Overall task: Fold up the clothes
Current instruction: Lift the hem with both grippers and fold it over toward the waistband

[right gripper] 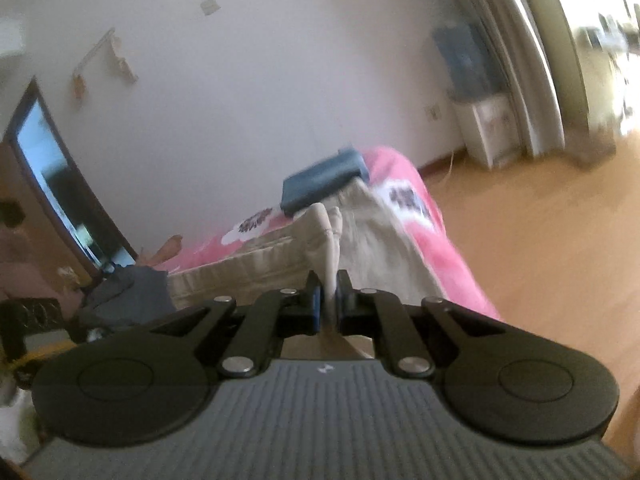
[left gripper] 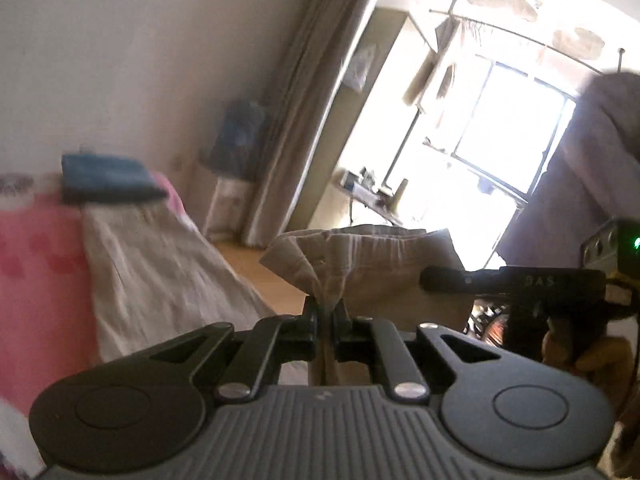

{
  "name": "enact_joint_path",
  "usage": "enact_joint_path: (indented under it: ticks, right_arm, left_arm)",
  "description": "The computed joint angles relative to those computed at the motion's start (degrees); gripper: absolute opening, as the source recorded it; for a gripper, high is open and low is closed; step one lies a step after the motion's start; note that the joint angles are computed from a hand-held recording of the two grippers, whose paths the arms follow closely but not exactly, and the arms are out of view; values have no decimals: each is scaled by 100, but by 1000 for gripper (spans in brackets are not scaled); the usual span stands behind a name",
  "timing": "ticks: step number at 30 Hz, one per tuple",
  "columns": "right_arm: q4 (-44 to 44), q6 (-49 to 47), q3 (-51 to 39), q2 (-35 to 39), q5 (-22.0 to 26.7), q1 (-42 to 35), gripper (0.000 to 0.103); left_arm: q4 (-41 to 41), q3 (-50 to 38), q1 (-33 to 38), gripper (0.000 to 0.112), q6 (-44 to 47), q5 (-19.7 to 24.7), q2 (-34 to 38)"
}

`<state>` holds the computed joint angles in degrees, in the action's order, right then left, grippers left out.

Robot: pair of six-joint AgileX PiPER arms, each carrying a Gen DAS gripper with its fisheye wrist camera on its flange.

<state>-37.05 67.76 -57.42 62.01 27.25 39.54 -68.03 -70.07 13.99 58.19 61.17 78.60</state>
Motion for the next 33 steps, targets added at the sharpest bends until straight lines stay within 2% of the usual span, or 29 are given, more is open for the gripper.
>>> enact_joint_path:
  ticks: [2, 5, 8, 10, 12, 15, 18, 20, 23, 27, 30, 33]
  right_arm:
    - [449, -1127, -1009, 564, 565, -20, 6]
    - [920, -2124, -2394, 1360, 1283, -97, 5]
    - [1291, -2733, -3759, 2118, 1781, -231, 5]
    - [1587, -3076, -4398, 2500, 1832, -384, 5]
    - [1921, -3393, -4625, 2774, 1603, -606, 5]
    - [2453, -3893, -4786, 3146, 1139, -919, 5]
    - [3148, -4461, -4690, 3478, 542, -1245, 5]
    - [3792, -4936, -4315, 3626, 54, -1464, 5]
    - [5362, -6425, -3905, 3933, -406, -1828, 5]
    - [7021, -8198, -4100, 4663, -379, -2208, 4]
    - [7412, -8500, -4736, 5324, -104, -2354, 4]
    - [7398, -8363, -5853, 6112, 321, -2439, 4]
  left_arm:
    - [93, -505, -9, 8, -359, -45, 283]
    - [380, -1300, -51, 8, -813, -113, 649]
    - [765, -2282, -65, 8, -1234, -83, 1059]
    - [955, -2875, -73, 8, -1432, -85, 1354]
    - [1244, -3285, -138, 8, -1640, -245, 1634]
    - [1762, -3333, -419, 8, -1854, -760, 1766]
    - [2214, -2887, -763, 8, -2122, -1443, 1792]
    - [2631, -2655, -986, 8, -2391, -1754, 1875]
    - [3591, -2558, -1407, 8, -2962, -2270, 2198]
    - [4824, -3090, -1710, 7, -4559, -2469, 2953]
    - [5401, -3610, -1812, 7, -5372, -2367, 3424]
    - [5858, -4234, -1859, 8, -5806, -2126, 3926]
